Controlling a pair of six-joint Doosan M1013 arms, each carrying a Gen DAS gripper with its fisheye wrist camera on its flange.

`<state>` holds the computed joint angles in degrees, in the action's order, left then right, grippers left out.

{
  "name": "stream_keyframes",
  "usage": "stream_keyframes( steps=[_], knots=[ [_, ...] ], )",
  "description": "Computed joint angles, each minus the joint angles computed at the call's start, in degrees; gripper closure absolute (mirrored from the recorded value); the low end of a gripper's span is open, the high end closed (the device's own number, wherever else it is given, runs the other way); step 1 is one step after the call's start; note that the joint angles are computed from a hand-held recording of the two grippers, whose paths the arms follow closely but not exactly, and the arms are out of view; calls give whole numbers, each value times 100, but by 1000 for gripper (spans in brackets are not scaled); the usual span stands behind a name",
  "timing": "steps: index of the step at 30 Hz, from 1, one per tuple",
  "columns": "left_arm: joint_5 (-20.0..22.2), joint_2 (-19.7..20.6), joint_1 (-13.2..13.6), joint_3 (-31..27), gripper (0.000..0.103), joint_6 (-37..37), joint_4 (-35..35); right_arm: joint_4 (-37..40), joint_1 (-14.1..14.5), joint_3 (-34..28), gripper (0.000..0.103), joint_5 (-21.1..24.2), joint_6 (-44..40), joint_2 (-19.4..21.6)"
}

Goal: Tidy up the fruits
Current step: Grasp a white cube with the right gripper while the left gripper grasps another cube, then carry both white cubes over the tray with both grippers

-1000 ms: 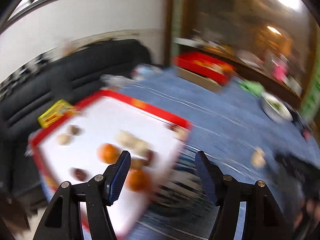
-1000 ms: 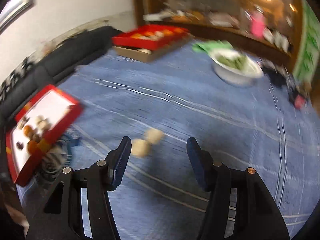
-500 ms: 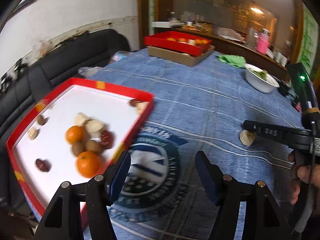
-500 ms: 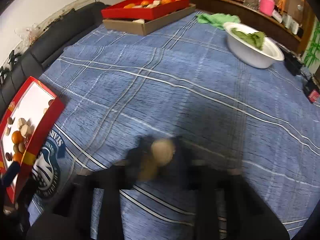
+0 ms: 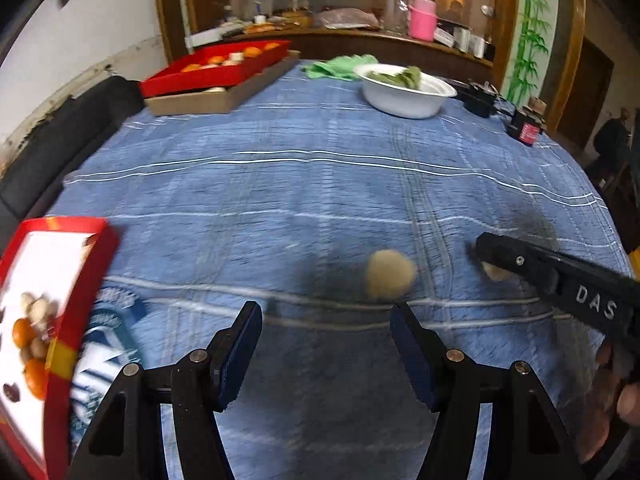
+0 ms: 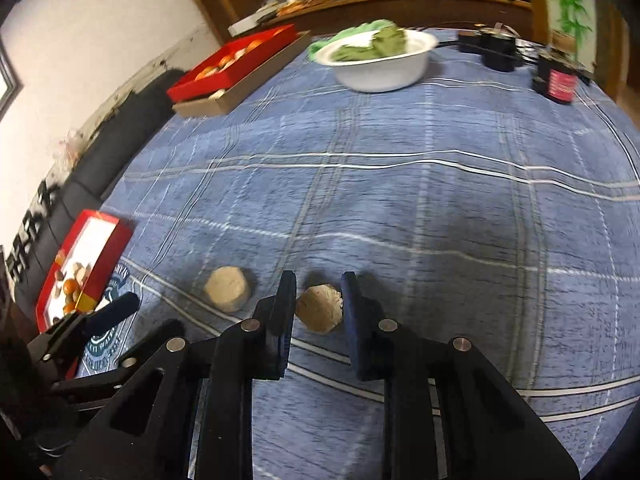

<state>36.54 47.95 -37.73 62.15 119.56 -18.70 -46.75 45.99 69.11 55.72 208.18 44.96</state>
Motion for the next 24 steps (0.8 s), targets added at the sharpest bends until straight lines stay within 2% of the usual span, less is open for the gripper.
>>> stream_keyframes(
  steps=[5, 6, 7, 9, 11, 15, 17, 24],
  knots=[
    [100, 139, -160, -192, 39, -205, 205, -462, 21, 298, 82, -158, 618, -155],
    [184, 197, -185, -271, 43, -248, 268, -538, 27, 322, 82, -173, 676, -169],
    [-5, 172, -200, -193, 50, -161, 208, -562, 36, 336, 82, -175, 689, -178],
    [-23, 155, -186, -161, 75, 180, -69, -588, 35, 373, 82, -241, 715, -195],
    [-95, 121, -202, -105, 75, 241, -27, -606, 39, 372, 82, -265, 709, -193],
    [5, 59, -96, -15, 75, 556, -509, -576, 50, 319, 82, -231, 603, -169],
    [-182, -50, -66, 157, 75, 584, -513, -505, 53, 256, 82, -169, 478, -146],
    [-514, -333, 73, 593, 75, 264, -396, 66, 122, -275, 82, 210, -613, 106]
  ],
)
